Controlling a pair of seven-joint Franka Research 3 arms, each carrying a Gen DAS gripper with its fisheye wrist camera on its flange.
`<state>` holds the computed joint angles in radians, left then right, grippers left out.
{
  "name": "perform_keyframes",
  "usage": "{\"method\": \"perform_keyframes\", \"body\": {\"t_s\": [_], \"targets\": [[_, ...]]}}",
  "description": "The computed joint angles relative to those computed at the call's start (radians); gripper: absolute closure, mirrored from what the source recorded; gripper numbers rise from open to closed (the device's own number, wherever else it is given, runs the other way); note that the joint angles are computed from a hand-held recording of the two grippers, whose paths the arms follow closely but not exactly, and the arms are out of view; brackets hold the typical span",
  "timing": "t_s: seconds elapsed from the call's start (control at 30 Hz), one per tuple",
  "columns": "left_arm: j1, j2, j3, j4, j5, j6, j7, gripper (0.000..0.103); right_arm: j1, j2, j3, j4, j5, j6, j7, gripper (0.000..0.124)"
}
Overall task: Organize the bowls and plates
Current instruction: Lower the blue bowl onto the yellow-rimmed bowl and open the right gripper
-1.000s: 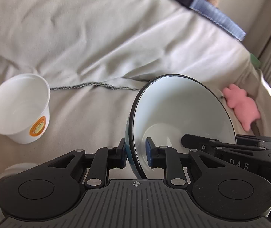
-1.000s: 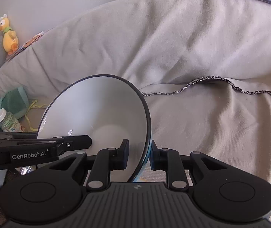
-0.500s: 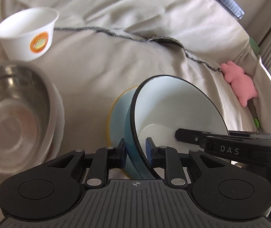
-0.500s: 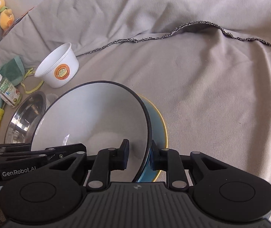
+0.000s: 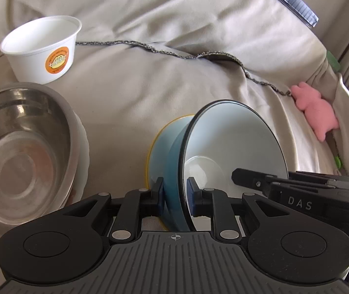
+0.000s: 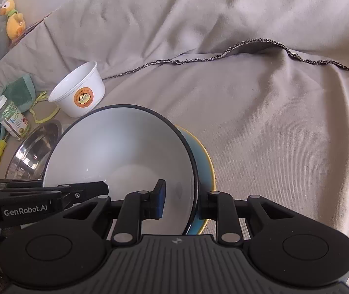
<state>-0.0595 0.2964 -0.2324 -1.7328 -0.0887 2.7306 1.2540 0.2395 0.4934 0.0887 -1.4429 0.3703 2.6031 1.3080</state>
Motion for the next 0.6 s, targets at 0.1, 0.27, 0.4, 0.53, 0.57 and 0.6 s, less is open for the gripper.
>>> {"method": "perform_keyframes", "body": {"t_s": [0.1, 0.27, 0.4, 0.53, 0.57, 0.6], "targets": [[-0.010, -0.001, 0.010, 0.004, 0.029, -0.016, -0.010, 0.082, -0.004, -0.006, 0.003, -0.006, 0.009, -0.004, -0.001, 0.099], [-0.027, -0.010, 0.025, 0.000, 0.079, -0.027, -0.033, 0.082, -0.006, -0.006, 0.003, -0.003, 0.011, -0.015, -0.007, 0.099], [-0.042, -0.013, 0.036, 0.007, 0.129, -0.040, -0.059, 0.082, -0.004, -0.002, 0.001, 0.000, 0.010, -0.014, -0.003, 0.099], [-0.043, -0.017, 0.034, 0.010, 0.144, -0.049, -0.062, 0.082, -0.005, -0.002, 0.002, -0.002, 0.011, -0.011, -0.006, 0.099], [-0.043, -0.019, 0.035, 0.009, 0.149, -0.052, -0.062, 0.082, -0.006, -0.003, 0.003, -0.003, 0.014, -0.011, -0.007, 0.099], [-0.045, -0.020, 0.036, 0.009, 0.155, -0.055, -0.064, 0.082, -0.007, -0.002, 0.004, -0.002, 0.016, -0.012, -0.007, 0.099]]}}
